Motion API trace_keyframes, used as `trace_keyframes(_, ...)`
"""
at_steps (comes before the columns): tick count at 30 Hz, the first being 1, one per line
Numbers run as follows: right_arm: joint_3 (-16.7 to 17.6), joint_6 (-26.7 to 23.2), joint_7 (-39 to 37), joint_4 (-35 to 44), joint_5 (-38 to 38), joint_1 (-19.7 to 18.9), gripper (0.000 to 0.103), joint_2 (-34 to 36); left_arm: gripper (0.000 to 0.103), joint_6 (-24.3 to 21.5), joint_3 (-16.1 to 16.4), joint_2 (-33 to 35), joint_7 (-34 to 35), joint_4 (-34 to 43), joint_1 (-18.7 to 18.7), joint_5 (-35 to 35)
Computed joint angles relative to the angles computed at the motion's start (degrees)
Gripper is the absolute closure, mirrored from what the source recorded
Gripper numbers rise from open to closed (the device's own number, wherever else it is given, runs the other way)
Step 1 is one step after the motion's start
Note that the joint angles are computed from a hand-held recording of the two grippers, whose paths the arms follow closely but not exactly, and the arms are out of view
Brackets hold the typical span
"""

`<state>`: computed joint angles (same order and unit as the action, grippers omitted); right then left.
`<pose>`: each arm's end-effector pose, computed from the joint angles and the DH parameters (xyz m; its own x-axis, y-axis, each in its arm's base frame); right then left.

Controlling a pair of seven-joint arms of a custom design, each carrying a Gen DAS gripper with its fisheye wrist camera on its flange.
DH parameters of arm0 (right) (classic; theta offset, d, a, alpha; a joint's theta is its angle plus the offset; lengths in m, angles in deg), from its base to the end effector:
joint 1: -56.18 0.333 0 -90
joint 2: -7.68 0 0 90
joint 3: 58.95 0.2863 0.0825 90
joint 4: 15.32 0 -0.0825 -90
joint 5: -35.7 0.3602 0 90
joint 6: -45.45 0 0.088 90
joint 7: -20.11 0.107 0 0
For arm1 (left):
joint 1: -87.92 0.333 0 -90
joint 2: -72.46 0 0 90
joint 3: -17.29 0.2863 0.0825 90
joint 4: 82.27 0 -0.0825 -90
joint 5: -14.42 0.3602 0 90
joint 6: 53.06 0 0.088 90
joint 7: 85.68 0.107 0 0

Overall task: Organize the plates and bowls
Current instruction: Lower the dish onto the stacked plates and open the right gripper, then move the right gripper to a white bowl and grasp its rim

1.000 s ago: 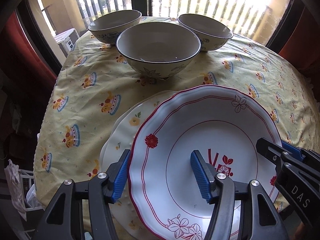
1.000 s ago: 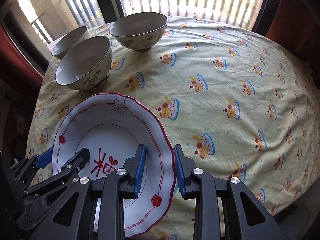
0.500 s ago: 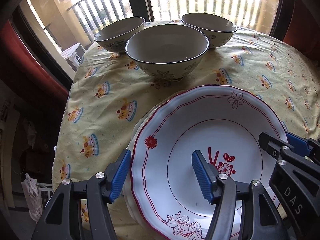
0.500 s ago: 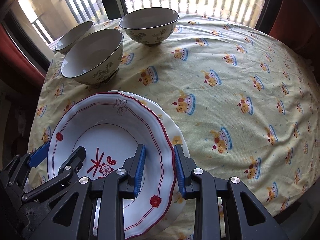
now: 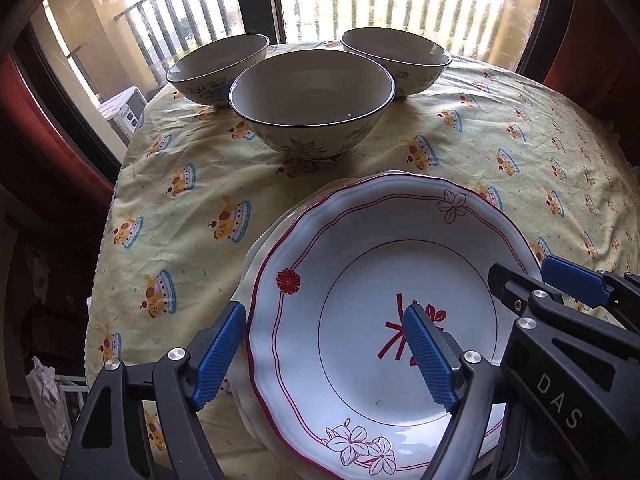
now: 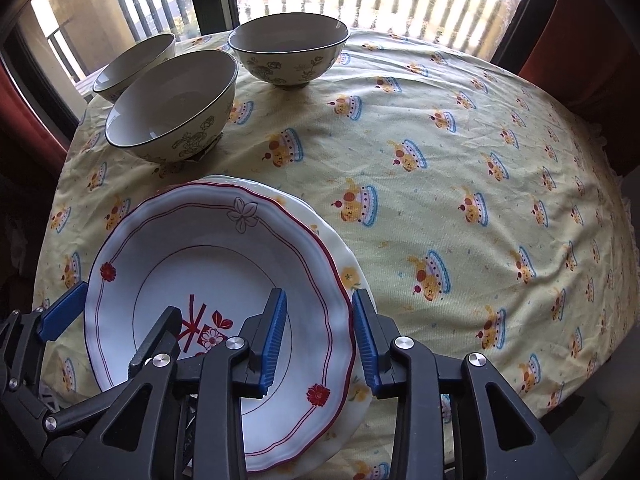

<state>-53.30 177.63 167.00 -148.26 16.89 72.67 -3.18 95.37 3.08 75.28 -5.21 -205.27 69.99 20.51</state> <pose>0.4488 0.1764 0.4190 -0.4010 -0.9151 0.0414 -0.8730 0.3681 -0.3199 0.4729 -0.2982 0.4068 -0.4523 -0.8918 -0.0097 -0.8195 0.4199 -0.3900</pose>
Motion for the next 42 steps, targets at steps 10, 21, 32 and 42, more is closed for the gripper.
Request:
trace_keyframes(10,-0.12,2.36,-0.65,5.58,-1.51,-0.58,0.036,2.16,0.013,-1.51,1.25,2.16,3.02,7.0,1.89,-5.08)
trace_keyframes(21,-1.86,3.89,-3.72,19.75,-3.78,-1.57,0.036,11.99,0.017,-2.6,4.23,12.57,-2.09,22.59,0.84,1.29)
trace_keyframes(32,-3.91,5.47,-7.55,28.4,-0.04,-2.56,0.037,22.09,0.038,-9.28,6.4,24.53,-4.09,37.45,-2.03,3.07)
trace_keyframes(42,-3.85,7.2,-13.99,31.4,7.11,-4.13,0.074,27.32,0.073,-13.51,7.17,30.5,-4.07,44.49,-3.79,3.06)
